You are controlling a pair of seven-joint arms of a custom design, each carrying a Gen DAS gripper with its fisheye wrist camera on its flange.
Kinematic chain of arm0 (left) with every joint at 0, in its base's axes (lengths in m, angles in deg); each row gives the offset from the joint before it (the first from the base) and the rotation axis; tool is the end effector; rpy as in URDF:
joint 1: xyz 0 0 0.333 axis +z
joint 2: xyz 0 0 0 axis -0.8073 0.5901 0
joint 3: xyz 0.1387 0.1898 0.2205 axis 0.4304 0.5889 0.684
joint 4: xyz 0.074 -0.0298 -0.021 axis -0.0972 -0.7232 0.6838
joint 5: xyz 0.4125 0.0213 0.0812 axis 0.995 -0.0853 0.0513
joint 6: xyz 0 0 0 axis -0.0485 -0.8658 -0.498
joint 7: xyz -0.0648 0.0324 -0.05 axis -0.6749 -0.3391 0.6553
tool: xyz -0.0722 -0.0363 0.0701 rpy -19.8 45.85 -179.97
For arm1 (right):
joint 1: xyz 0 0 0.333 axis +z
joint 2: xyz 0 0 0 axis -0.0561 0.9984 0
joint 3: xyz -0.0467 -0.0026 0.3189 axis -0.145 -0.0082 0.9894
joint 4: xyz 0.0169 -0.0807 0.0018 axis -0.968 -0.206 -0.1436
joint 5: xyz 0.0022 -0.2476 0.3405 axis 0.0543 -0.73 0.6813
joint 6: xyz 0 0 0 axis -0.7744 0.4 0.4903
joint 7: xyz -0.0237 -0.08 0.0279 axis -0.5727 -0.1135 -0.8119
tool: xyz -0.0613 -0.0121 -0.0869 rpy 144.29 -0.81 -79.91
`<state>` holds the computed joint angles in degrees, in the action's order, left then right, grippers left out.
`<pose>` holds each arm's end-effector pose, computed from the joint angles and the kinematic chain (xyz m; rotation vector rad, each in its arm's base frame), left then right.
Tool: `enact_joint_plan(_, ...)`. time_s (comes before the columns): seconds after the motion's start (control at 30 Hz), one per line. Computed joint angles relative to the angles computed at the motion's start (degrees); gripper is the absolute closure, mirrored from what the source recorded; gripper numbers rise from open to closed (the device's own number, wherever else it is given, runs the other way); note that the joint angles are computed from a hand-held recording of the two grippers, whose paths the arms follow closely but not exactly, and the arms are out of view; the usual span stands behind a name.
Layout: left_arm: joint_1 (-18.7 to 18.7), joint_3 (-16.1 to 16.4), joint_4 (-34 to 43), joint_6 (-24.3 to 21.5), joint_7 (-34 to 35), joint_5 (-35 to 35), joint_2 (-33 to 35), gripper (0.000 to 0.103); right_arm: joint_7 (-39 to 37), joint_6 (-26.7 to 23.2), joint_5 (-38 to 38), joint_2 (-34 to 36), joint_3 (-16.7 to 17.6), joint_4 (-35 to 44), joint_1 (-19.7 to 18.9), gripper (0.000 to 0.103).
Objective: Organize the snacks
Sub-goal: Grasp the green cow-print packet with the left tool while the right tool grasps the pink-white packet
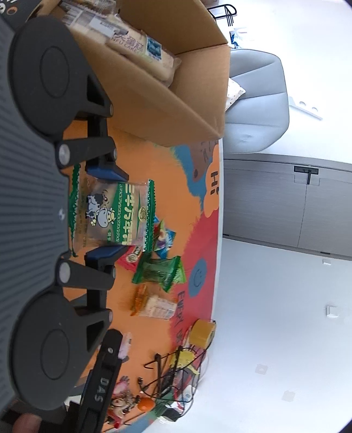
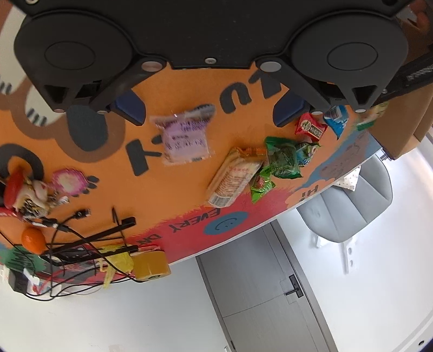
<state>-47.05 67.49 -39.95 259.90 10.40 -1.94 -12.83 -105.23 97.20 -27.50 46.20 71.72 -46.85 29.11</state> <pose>0.6539 -0.0647 0.2813 -1.4307 2.0095 -1.1553 0.6473 0.3304 0.2355 -1.0719 2.0766 -0.6894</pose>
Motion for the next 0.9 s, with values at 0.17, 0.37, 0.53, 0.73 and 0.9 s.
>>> enact_joint_plan(0.17, 0.11, -0.06, 0.05, 0.7, -0.18, -1.02, -0.56, 0.055, -6.3, -0.04, 4.56, 1.95, 0.7, 2.79, -1.45, 0.0)
enact_joint_plan(0.37, 0.36, -0.63, 0.79, -0.28, -0.09, -2.4, -0.08, 0.055, -14.54, -1.35, 10.68, 5.06, -0.01, 6.89, -1.28, 0.011)
enact_joint_plan(0.53, 1.03, -1.25, 2.79, -1.16, -3.38, 0.19, 0.93, 0.055, -19.25, -2.68, 13.47, 6.62, -1.41, 9.06, -0.31, 0.048)
enact_joint_plan(0.73, 0.85, -0.43, 2.44, 0.18, -4.1, 0.5, 0.62, 0.055, -11.4, 2.14, 8.18, 4.82, -4.78, 5.73, 1.7, 0.068)
enact_joint_plan(0.9, 0.74, 0.43, 1.18, 2.4, -3.79, 0.19, -0.23, 0.055, -5.63, 2.95, 3.46, 2.65, -4.63, 2.99, 2.34, 0.068)
